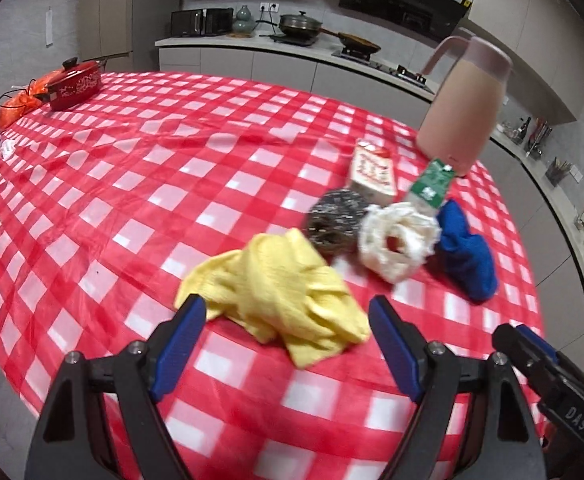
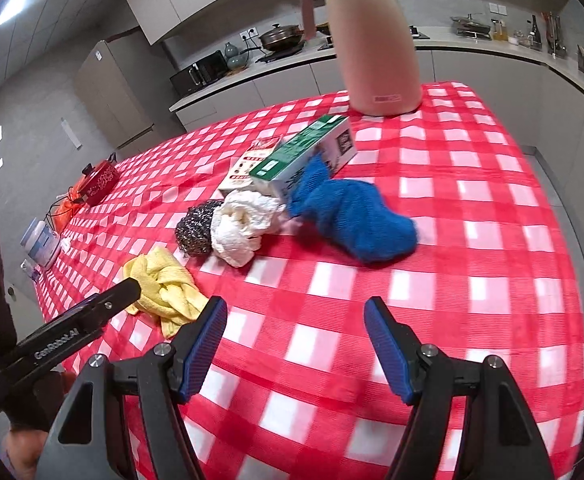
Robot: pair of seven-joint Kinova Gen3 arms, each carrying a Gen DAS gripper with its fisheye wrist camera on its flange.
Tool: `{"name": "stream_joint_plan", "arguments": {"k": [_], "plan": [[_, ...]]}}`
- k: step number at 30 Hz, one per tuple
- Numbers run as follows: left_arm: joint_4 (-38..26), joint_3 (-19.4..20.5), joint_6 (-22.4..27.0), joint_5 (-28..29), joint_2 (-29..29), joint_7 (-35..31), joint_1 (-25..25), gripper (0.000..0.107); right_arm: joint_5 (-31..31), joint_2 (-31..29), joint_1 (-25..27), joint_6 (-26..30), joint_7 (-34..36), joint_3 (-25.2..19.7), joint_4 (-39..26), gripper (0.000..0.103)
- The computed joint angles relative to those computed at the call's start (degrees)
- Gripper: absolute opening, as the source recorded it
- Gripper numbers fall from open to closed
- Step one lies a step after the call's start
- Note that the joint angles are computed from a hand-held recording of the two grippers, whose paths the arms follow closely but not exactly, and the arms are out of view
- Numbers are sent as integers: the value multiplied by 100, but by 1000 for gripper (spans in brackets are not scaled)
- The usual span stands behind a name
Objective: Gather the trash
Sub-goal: 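Move both tools back over the table toward the yellow cloth and tissue, then grasp the yellow cloth with the left tool while the right tool grasps the white tissue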
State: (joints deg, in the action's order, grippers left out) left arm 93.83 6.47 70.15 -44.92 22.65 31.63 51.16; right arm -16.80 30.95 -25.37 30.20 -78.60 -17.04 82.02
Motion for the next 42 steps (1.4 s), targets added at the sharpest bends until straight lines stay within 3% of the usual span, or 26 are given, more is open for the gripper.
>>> {"name": "stream_joint_plan", "arguments": {"k": [10, 11, 13, 19, 27, 42], "plan": [[652, -91, -1066, -117, -91, -624, -481, 83, 527, 240, -739, -164, -920, 476, -260, 73], [778, -119, -1222, -200, -124, -577, -483, 79, 585, 262, -784, -174, -1016, 504, -284, 73], [961, -141, -1474, -312, -185, -481, -494, 60, 712, 304, -875, -188, -1200, 570, -336, 73], [1175, -152, -1756, -664, -306, -348, -448, 35, 923, 485, -983, -181, -1556, 581, -560, 73], [1381, -24, -1454, -1196, -657, 114, -496, 34, 1067, 667, -1112, -59, -1729, 548, -911, 73], [1568, 72, -1714, -1535, -746, 124, -990, 34, 1310, 1231, -1498, 278, -2094, 765, -1812, 73]]}}
